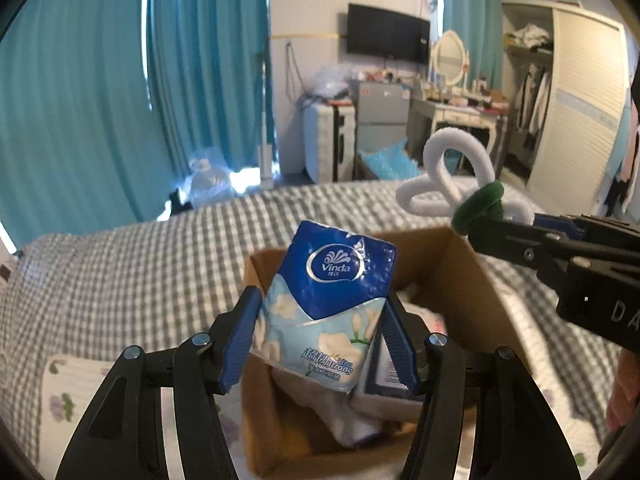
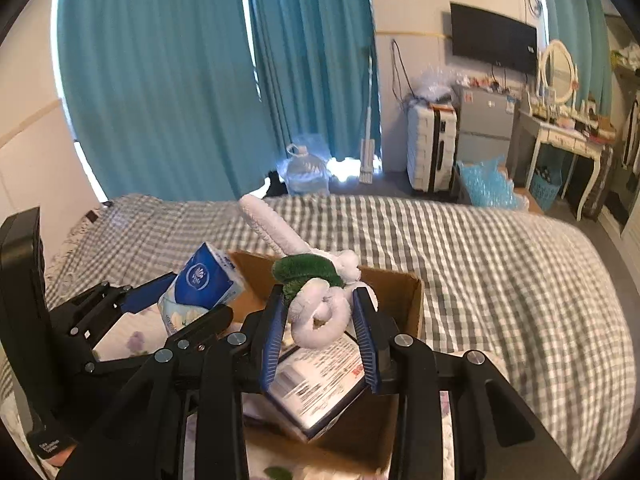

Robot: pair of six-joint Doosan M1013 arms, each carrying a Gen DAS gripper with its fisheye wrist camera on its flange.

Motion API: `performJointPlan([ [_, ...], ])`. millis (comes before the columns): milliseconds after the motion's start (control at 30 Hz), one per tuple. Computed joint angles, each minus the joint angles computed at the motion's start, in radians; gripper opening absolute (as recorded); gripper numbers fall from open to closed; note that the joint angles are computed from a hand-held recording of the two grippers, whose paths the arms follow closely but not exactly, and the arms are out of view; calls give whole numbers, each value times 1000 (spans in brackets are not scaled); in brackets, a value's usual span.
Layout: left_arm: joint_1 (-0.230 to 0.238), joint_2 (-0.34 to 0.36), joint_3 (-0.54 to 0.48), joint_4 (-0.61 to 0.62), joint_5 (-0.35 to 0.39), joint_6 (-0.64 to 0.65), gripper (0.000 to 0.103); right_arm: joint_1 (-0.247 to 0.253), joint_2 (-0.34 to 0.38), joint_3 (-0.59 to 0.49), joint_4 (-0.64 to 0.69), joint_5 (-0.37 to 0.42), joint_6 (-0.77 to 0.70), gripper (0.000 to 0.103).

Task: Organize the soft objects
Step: 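Carry the Vinda pack and flower over the box and open both tools, then lift both tools away from the box toward the last items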

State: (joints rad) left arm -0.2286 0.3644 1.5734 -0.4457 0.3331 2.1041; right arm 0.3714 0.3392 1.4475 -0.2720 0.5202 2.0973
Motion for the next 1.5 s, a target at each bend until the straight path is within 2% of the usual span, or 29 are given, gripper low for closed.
performJointPlan([
  [100,-4,23,-4,5,-3,16,58,-15,31,-5,49,6,-38,33],
  [200,-6,34,0,-15,-12,42,59,-16,52,-3,38,18,-36,34],
  [267,-13,35,1,33,-26,-10,60,-19,58,0,43,21,-30,35],
  [367,-14,36,-10,0,8,15,61,-22,54,9,41,11,-25,37],
  [467,-21,18,-1,41,-8,-7,67,-21,40,14,23,3,3,58],
  [500,-23,14,-1,54,-14,-19,76,-20,33,17,19,-1,11,64],
  [567,-25,-1,1,94,-20,-74,87,-15,18,19,-11,0,41,66],
  [667,-17,-30,6,44,-20,-56,87,-3,-16,28,-70,5,89,69],
  [767,-11,-78,18,57,-13,-83,87,6,-55,35,-98,10,119,74],
  [933,-6,-183,71,52,-63,-61,87,40,-132,39,-169,45,171,74],
  [1033,10,-243,89,-5,-45,-20,88,77,-188,47,-253,70,227,77],
  [1100,19,-285,107,-57,-31,25,96,92,-219,49,-246,84,226,77],
  [1200,27,-349,150,-122,-51,92,98,122,-270,61,-272,102,252,78],
  [1267,29,-383,174,-108,-64,89,98,149,-302,74,-335,118,296,84],
  [1400,28,-436,220,-42,-91,30,99,190,-354,114,-424,110,379,103],
  [1500,24,-463,257,-9,-99,-13,99,219,-379,141,-473,128,420,103],
])
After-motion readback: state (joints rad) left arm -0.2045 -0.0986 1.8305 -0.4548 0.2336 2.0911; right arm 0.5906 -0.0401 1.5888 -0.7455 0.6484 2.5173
